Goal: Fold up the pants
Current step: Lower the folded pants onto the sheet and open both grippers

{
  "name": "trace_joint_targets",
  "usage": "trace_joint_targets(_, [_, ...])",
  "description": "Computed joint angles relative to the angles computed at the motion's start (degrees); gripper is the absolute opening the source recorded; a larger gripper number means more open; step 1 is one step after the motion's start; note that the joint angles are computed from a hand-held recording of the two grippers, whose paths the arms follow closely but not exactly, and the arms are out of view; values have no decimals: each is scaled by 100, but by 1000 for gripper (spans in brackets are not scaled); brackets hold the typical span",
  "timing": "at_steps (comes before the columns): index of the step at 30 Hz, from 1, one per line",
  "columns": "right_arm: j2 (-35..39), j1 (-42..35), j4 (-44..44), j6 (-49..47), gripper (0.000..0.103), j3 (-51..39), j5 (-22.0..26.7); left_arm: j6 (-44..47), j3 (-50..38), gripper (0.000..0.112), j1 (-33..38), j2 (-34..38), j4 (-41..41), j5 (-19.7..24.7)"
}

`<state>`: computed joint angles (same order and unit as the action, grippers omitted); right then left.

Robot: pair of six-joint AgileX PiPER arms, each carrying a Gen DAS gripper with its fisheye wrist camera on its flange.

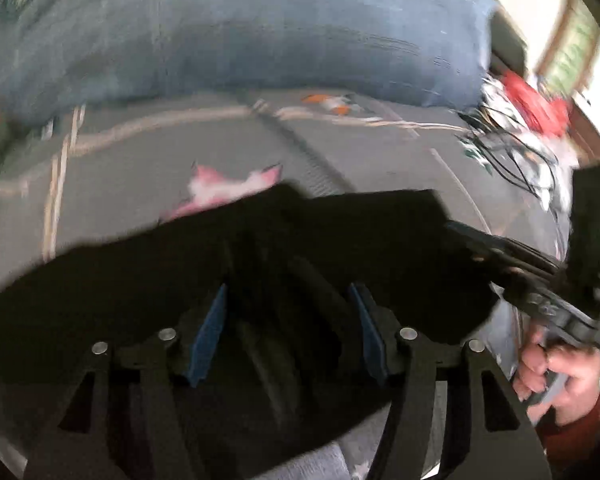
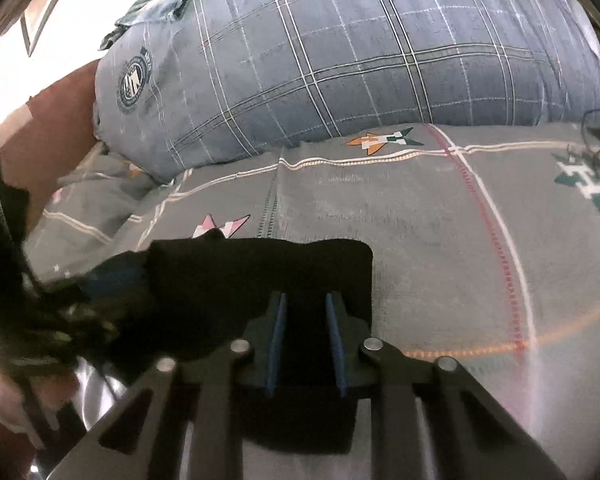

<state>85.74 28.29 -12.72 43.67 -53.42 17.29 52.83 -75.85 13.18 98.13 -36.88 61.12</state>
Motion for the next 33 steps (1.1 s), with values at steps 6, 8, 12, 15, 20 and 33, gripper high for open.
trace_joint_targets(6, [-692,300,-4,-124,26,34,447,48,-92,60,460,-41,-286,460])
trace_joint_targets(8, [-728,472,71,-225,26,-17,490,76,35,61,533,-102,-319,435])
trace_joint_targets(12, [-319,665,84,-102,24,75,388,243,456,62,663,-296,-444,211])
trace_joint_targets(15, [-392,772,-295,375,27,52,433,98,395,62,793,-409,-389,358])
trace_joint_targets(20, [-630,1110,-967,932,47,-226,520,56,508,78,1272,-780,-407,211])
trace_joint_targets(33, [126,1677,-1046,1103,50,-949,31,324,666,79,2209,-1108,-340,-76])
